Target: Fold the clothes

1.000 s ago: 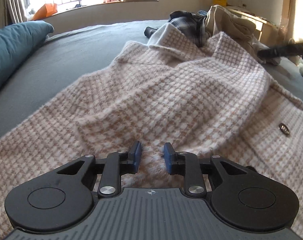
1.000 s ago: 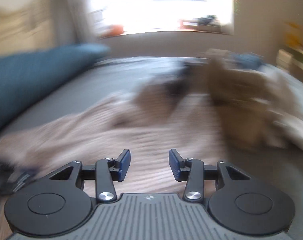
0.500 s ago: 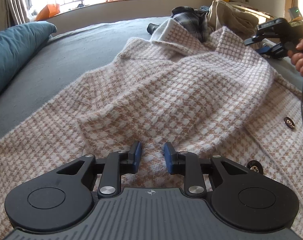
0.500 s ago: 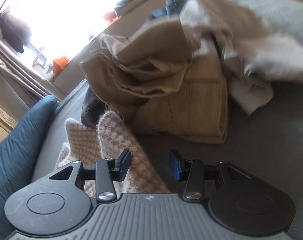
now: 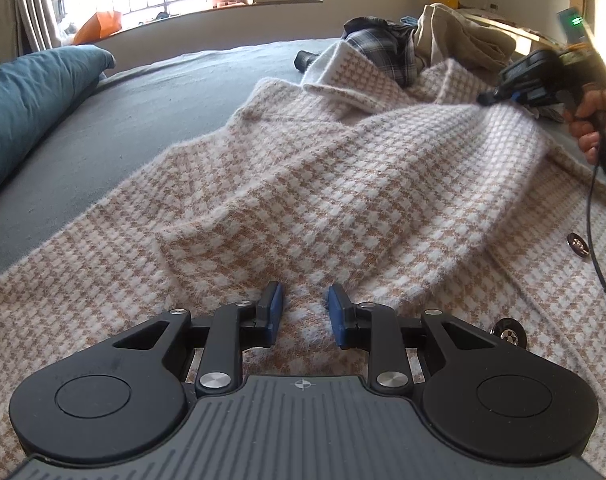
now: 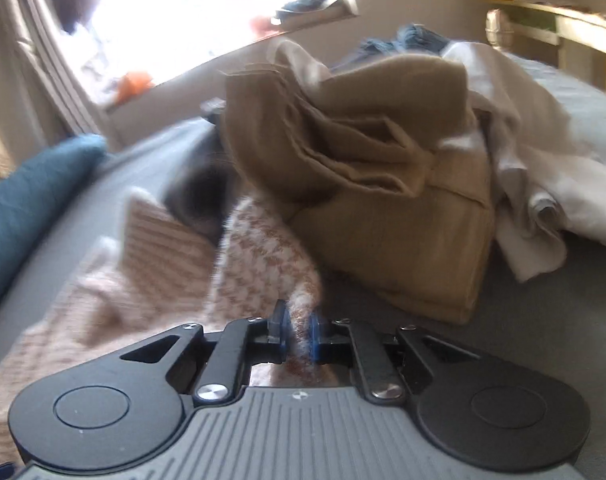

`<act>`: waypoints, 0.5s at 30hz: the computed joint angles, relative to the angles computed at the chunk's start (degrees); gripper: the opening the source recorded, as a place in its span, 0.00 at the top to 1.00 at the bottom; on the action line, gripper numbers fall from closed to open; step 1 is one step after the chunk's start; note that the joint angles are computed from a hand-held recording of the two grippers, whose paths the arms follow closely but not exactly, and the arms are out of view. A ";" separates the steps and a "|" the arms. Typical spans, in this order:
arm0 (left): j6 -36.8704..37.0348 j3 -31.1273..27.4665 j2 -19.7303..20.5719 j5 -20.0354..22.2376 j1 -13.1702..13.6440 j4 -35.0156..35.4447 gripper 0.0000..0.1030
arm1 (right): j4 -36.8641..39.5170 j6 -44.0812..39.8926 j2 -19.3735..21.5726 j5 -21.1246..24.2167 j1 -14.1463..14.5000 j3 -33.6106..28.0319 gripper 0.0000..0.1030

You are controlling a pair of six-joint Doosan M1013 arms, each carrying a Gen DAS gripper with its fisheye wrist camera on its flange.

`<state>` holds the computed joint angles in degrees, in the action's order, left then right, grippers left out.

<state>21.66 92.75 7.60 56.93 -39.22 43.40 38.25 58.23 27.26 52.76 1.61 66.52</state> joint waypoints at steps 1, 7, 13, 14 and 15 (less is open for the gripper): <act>0.13 -0.06 0.04 0.06 -0.01 -0.01 0.75 | -0.77 1.50 0.36 0.35 0.12 -0.40 0.89; -0.97 0.53 -0.26 -0.70 -0.09 0.63 0.75 | 3.71 -2.51 0.08 0.04 -0.55 -0.06 0.67; -1.96 0.79 -0.16 -0.39 -0.52 2.12 0.75 | 1.55 -5.73 1.33 -0.52 1.00 -3.10 0.62; -2.04 0.86 -0.18 -0.39 -0.56 2.31 0.75 | 0.47 -4.97 1.89 0.03 1.45 -4.17 0.62; -2.07 0.91 -0.18 -0.37 -0.60 2.48 0.75 | -1.02 -3.69 2.70 1.16 1.87 -5.71 0.62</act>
<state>19.59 93.66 7.42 56.56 -39.82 45.88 37.23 54.54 29.96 53.92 3.48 60.81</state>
